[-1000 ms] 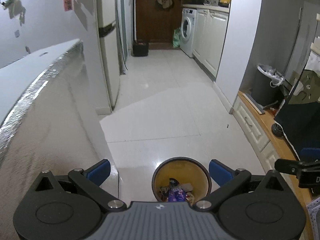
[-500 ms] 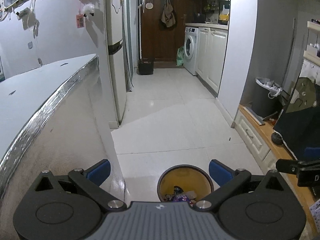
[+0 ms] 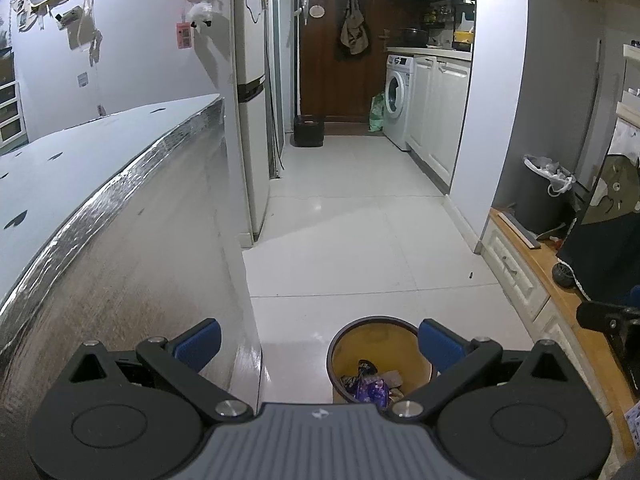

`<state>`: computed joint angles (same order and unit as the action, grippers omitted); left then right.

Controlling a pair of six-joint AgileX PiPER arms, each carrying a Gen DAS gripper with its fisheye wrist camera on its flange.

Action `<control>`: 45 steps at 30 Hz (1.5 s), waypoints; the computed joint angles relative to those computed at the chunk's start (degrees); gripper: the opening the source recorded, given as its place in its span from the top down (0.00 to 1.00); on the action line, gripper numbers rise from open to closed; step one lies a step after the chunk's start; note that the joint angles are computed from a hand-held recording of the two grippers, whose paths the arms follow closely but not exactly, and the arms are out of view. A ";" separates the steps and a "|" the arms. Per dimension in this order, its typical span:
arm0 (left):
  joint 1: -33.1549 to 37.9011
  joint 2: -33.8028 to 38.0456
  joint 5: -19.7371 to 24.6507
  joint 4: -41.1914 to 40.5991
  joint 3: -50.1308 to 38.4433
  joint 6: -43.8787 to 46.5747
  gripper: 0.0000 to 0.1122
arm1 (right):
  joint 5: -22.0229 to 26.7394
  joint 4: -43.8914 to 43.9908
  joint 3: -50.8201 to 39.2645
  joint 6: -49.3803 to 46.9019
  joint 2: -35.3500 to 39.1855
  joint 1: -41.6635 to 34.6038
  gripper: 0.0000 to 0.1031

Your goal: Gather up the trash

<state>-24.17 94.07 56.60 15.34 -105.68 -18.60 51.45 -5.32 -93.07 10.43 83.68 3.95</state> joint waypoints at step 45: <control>-2.89 -6.70 -5.44 5.11 10.23 -3.31 0.08 | -3.55 -13.59 8.55 12.25 -6.10 7.15 0.00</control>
